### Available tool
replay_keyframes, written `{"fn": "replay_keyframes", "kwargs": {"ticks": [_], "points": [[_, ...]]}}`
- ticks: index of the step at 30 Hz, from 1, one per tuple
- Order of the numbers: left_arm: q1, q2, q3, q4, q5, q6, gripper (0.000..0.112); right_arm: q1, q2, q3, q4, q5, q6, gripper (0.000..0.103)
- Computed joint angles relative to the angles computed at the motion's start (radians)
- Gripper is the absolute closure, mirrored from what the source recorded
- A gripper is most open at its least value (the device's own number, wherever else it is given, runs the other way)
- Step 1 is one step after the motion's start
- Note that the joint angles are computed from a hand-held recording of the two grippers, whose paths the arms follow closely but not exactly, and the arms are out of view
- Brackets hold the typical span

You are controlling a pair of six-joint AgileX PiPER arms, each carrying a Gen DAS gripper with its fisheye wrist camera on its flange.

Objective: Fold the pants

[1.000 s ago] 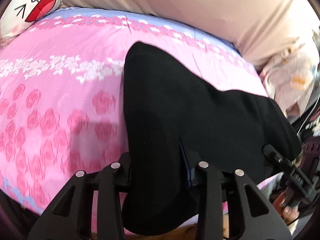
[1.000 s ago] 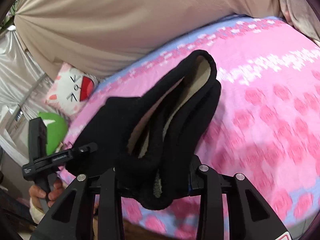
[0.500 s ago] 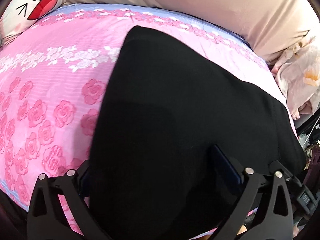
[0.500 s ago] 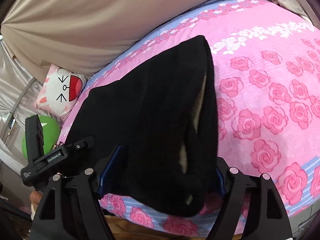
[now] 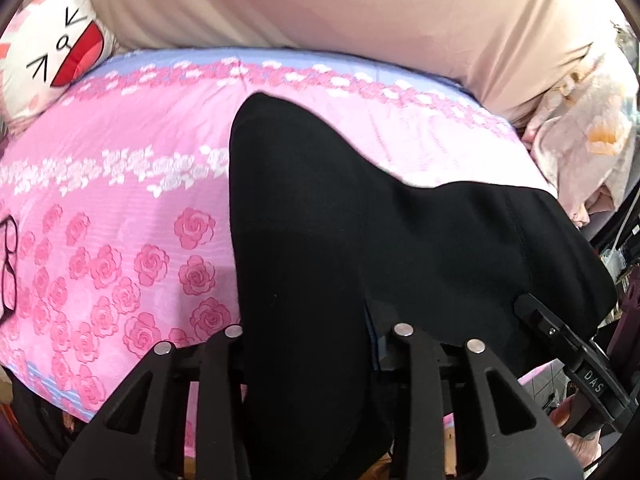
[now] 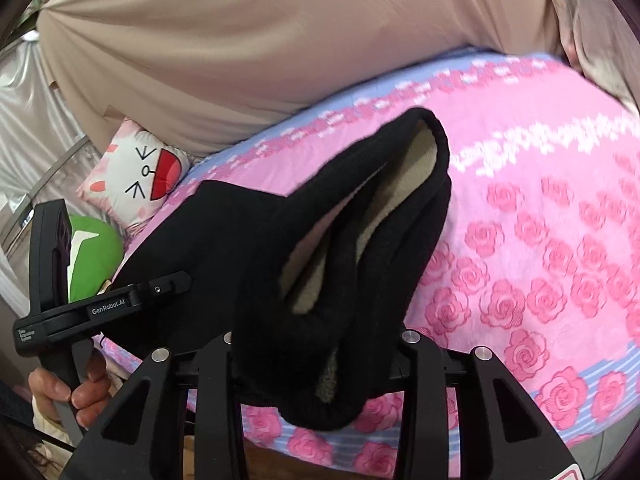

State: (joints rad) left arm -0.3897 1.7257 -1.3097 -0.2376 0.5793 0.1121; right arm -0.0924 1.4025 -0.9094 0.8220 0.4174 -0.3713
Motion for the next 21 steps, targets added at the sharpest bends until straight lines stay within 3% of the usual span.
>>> {"fn": "replay_keyframes", "kwargs": {"ticks": [12, 21], "points": [[-0.036, -0.198, 0.020, 0.014, 0.000, 0.050, 0.080, 0.055, -0.155, -0.084, -0.281, 0.012, 0.194, 0.068], [-0.040, -0.154, -0.175, 0.064, -0.015, 0.038, 0.080, 0.053, -0.069, -0.303, -0.350, 0.005, 0.179, 0.068]]}}
